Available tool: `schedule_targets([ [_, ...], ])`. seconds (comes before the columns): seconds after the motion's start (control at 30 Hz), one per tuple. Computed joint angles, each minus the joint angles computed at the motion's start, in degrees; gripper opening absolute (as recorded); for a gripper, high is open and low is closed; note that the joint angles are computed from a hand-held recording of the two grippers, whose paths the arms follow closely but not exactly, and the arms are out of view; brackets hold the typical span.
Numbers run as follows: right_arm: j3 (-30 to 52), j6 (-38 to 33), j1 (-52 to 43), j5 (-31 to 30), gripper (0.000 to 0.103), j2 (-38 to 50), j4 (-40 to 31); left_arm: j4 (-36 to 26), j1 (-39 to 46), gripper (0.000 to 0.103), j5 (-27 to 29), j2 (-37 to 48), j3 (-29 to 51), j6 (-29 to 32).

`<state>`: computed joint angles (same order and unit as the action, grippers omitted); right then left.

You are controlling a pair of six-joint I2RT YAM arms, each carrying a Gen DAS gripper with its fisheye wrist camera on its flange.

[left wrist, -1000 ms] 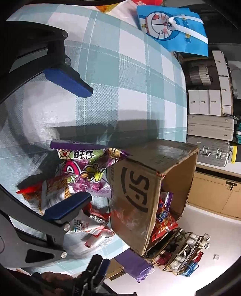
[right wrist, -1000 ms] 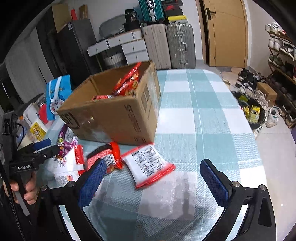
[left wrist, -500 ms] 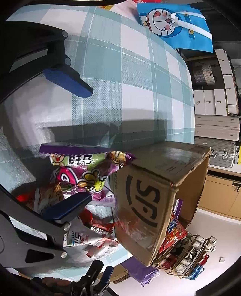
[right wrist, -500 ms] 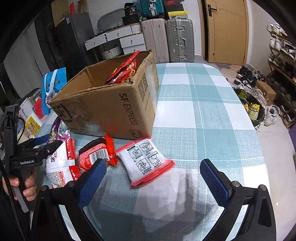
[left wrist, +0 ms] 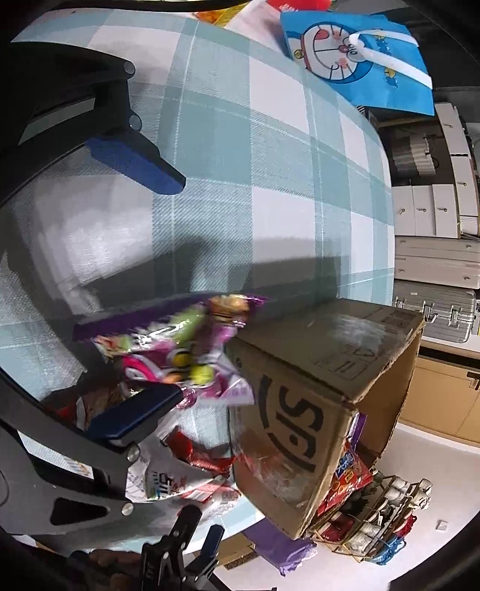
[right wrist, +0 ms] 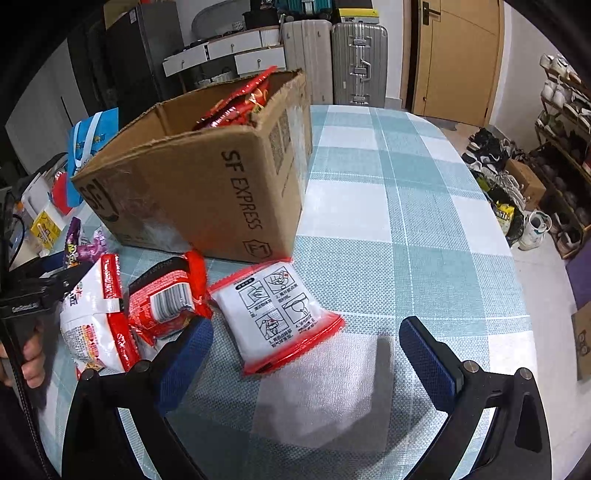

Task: Organize snacks
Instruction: 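Grasp the purple candy bag with left gripper while right gripper grasps the white-red noodle pack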

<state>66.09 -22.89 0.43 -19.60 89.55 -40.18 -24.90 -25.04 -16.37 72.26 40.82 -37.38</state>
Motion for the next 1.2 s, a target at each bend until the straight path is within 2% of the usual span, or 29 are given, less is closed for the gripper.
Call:
schedule_targets([
  [0.27, -1.3, -0.5, 2.0, 2.5, 0.102, 0.9, 2.5, 0.4, -1.1, 0.101, 0.3, -1.0, -1.1, 0.1],
  [0.37, -2.4, -0.4, 3.1, 5.7, 0.101, 0.6, 4.7, 0.0, -0.7, 0.101, -0.1, -1.6, -1.5, -0.1],
  [0.67, -1.0, -1.1, 2.9, 4.3, 0.094, 2.8, 5.1, 0.4, 1.8, 0.101, 1.6, -4.1, -3.5, -0.1],
  [0.9, -1.9, -0.9, 3.2, 3.2, 0.078, 1.8, 5.9, 1.1, 1.3, 0.101, 2.0, -3.0, -3.2, -1.1],
  [1.0, -2.2, -0.8, 2.7, 2.0, 0.066, 0.9, 5.4, 2.1, 1.1, 0.095, 2.3, -2.5, -3.1, -1.3],
  [1.07, -2.2, -0.7, 2.2, 1.2, 0.062, 0.5, 4.9, 2.7, 0.8, 0.085, 2.3, -2.6, -3.2, -1.7],
  [1.13, -2.4, -0.5, 1.5, 0.2, 0.059, 0.0, 4.6, 3.8, 0.8, 0.066, 3.7, -3.3, -3.6, -1.3],
  [1.17, -2.6, -0.5, 1.0, -0.4, 0.058, -0.2, 4.4, 4.5, 1.0, 0.062, 5.0, -3.6, -3.9, -1.0],
  [1.2, -2.8, -0.5, 0.7, -0.8, 0.058, -0.5, 4.3, 5.3, 1.1, 0.052, 6.2, -4.0, -4.3, -1.0],
])
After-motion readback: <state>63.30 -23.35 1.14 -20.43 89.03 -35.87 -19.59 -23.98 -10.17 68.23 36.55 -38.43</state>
